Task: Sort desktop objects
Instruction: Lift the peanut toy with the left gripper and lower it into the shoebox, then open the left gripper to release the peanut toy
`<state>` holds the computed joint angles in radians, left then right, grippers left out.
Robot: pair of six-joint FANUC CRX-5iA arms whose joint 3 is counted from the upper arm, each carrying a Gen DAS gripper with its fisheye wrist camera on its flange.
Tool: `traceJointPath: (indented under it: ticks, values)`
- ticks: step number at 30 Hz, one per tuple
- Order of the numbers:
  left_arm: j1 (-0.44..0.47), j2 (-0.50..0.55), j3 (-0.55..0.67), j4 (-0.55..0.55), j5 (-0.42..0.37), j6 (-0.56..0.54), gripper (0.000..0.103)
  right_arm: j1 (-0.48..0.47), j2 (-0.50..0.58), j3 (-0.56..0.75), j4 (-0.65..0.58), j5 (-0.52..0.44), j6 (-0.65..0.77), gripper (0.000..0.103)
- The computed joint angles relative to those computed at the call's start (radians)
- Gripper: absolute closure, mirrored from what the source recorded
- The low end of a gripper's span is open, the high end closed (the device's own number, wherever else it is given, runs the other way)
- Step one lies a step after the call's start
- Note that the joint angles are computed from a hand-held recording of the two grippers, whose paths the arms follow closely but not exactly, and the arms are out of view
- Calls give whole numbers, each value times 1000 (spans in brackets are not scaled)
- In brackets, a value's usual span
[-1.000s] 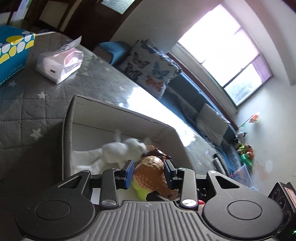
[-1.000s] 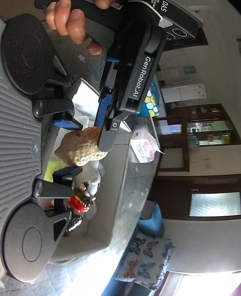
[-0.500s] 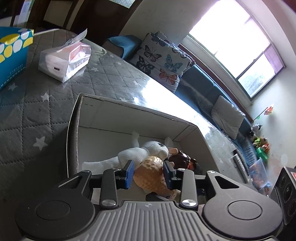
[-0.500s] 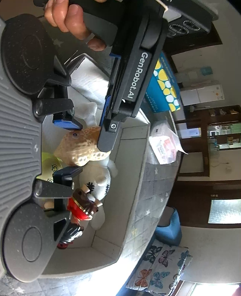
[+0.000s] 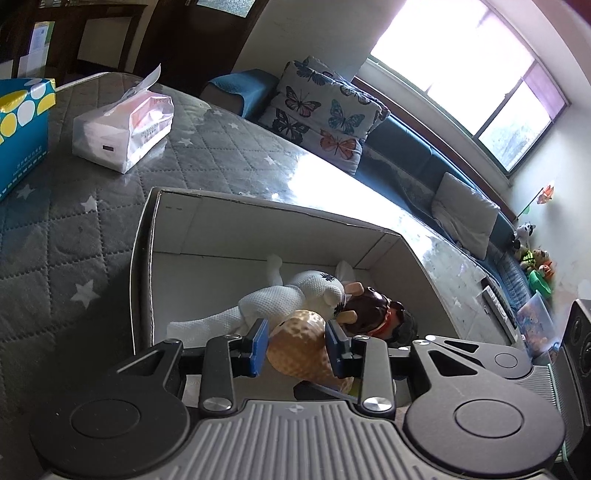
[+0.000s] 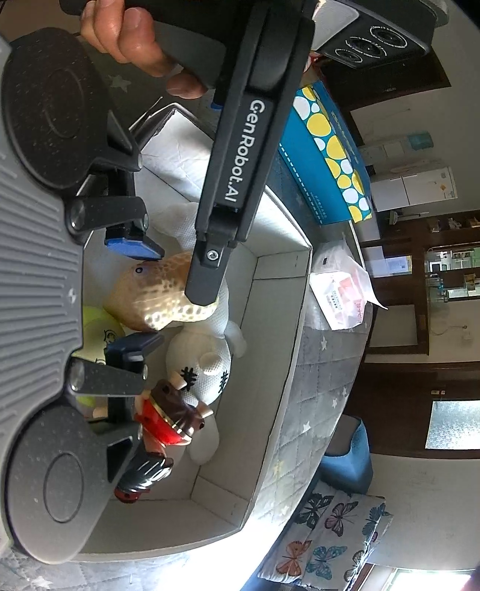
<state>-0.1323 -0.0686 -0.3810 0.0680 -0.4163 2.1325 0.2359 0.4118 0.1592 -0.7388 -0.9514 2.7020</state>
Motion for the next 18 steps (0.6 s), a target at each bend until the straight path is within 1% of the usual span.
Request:
traceJointPath:
  ticks: [11,18]
  values:
    - [3,-7,-8,21,-4,-14,67,-23,-21,-15,-43,-6,23,59]
    - [-12,-16,4,-29,-22,40,67,-45,-56,-48,-79,2,48,55]
